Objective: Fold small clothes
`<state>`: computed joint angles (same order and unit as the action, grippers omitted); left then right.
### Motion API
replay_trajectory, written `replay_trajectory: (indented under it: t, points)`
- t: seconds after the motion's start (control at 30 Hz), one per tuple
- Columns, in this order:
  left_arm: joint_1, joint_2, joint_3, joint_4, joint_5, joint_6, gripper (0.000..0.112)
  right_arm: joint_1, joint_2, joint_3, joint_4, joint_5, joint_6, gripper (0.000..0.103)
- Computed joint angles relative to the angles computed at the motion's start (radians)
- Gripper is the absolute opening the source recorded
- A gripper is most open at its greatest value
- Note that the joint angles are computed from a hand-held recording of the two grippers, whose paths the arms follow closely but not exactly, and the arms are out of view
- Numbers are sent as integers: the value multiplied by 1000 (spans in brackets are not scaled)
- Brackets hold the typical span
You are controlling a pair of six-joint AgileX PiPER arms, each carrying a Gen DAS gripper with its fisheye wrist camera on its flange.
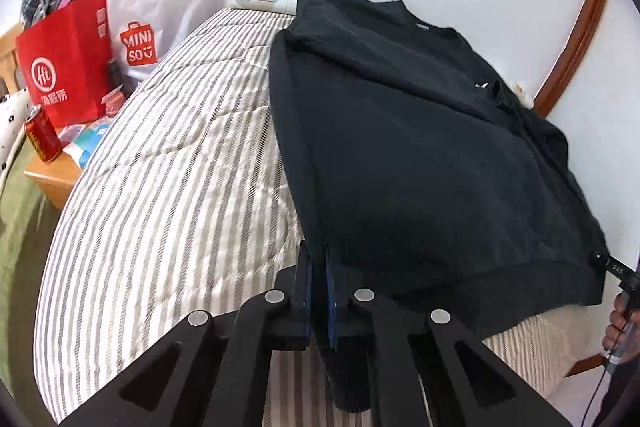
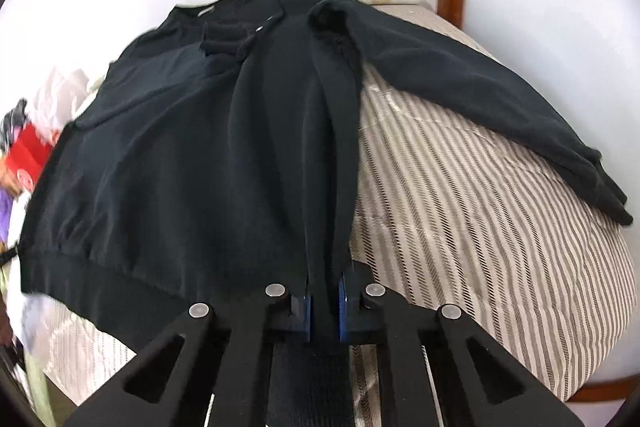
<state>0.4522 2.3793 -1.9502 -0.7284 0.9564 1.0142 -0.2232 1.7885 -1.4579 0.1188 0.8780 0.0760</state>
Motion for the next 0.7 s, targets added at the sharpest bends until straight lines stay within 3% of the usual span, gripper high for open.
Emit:
replay_trajectory:
  t: [0.23, 0.47, 0.6, 0.7]
  points:
    - [71, -111, 199, -52, -32, 147, 5, 13, -55, 30, 1, 23, -18, 8]
    - [95, -108, 203, -37, 12, 144, 6, 27, -76, 45, -32, 57, -34, 9]
    - [74, -117, 178, -29, 11, 106, 13, 81, -39, -51, -180, 110, 53, 23]
    - [38, -105, 128, -6, -34, 71, 23, 104, 15, -183, -220, 130, 77, 50]
